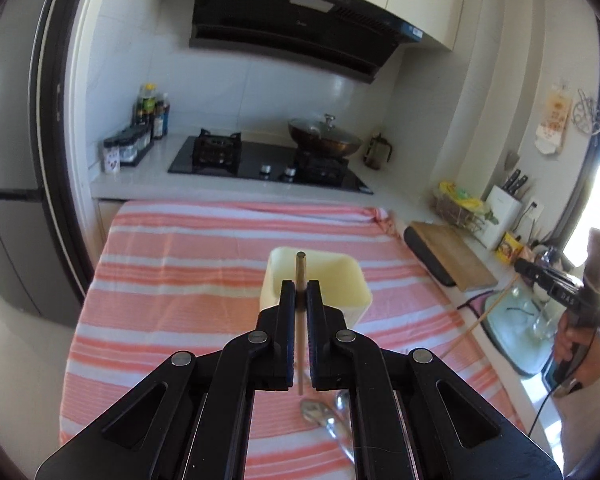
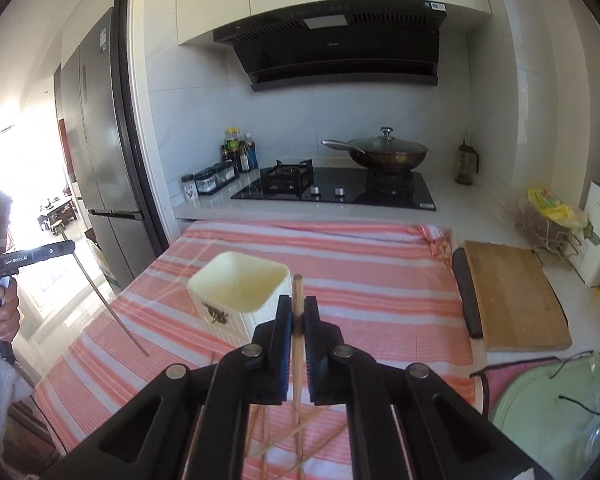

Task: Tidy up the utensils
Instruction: 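Lift the chopstick with the left gripper and carry it over the white holder, then lower the chopstick into the white holder and open the left gripper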

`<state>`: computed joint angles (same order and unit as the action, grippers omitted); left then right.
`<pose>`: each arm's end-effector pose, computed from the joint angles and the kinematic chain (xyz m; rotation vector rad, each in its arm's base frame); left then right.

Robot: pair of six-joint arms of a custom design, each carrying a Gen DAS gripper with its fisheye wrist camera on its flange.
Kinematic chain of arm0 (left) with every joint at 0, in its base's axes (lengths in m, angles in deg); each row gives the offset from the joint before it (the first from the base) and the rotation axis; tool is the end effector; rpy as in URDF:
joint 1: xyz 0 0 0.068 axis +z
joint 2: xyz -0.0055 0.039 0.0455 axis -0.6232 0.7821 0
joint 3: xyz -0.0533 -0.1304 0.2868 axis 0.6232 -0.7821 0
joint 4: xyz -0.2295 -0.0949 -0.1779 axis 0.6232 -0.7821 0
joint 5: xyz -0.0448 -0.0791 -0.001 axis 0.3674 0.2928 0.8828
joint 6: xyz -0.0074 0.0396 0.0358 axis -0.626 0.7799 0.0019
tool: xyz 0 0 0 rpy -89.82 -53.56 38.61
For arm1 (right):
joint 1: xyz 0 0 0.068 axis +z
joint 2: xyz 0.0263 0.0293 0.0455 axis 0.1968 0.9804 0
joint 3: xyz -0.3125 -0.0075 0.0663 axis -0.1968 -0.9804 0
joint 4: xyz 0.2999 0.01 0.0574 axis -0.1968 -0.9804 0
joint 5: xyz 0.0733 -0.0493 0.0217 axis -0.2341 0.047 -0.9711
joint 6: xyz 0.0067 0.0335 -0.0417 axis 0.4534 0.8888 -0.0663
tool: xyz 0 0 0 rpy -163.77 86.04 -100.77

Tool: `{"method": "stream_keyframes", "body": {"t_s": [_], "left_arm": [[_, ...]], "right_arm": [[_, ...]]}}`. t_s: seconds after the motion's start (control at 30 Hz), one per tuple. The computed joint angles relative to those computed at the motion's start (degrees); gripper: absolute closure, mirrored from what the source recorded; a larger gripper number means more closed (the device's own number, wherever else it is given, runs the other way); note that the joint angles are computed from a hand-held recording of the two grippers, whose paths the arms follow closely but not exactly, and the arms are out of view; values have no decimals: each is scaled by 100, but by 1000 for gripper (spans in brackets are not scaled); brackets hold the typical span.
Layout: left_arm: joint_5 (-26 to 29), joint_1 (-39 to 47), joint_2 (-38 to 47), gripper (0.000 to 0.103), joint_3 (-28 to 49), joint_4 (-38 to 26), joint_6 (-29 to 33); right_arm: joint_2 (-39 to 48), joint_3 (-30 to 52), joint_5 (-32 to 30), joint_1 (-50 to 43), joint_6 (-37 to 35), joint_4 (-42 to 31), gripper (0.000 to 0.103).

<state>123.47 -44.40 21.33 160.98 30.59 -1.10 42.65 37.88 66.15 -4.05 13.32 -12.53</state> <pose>0.3847 -0.0592 0.3430 0.5636 2.0989 -0.6375 0.2231 -0.0566 0.3453 0.1830 2.1006 -0.0297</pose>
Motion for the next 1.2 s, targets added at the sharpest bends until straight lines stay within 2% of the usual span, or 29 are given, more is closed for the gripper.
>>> {"method": "stream_keyframes", "body": {"t_s": [0.2, 0.37, 0.53, 0.8, 0.83, 0.87, 0.9, 0.93, 0.97, 1.0, 1.1, 1.2], "left_arm": [[-500, -512, 322, 100, 680, 639, -494], [-1187, -965, 951, 100, 946, 1367, -906], [-1438, -1141, 1911, 100, 1512, 1076, -1176], [-1546, -1262, 2837, 98, 2225, 38, -816], [-1567, -1273, 2862, 90, 2256, -42, -802], [-1538, -1267, 2867, 73, 2255, -82, -806], [-1527, -1261, 2828, 64, 2178, -30, -834], [-1531, -1248, 2730, 51, 2010, 89, -842], [-1534, -1226, 2610, 46, 1830, 167, -798], [-1523, -1211, 2524, 45, 1691, 191, -723], [-1445, -1091, 2103, 38, 1027, 197, -404], [-1357, -934, 1530, 28, -22, 384, 15]], "right_arm": [[997, 1110, 520, 728, 196, 545, 97], [1704, 1357, 849, 1181, 430, 1654, 97], [2657, 1417, 929, 1281, 616, 2219, 97], [3991, 1881, 418, 971, 1017, 1647, 95], [4059, 1895, 369, 949, 1004, 1638, 93], [4101, 1906, 389, 935, 979, 1611, 92], [4097, 1878, 384, 919, 970, 1627, 82], [4048, 1816, 361, 905, 986, 1681, 69], [3968, 1722, 337, 882, 1007, 1773, 61], [3837, 1583, 357, 870, 1017, 1881, 54], [3329, 1099, 481, 870, 881, 1992, 53], [2560, 327, 568, 880, 725, 1949, 52]]}}
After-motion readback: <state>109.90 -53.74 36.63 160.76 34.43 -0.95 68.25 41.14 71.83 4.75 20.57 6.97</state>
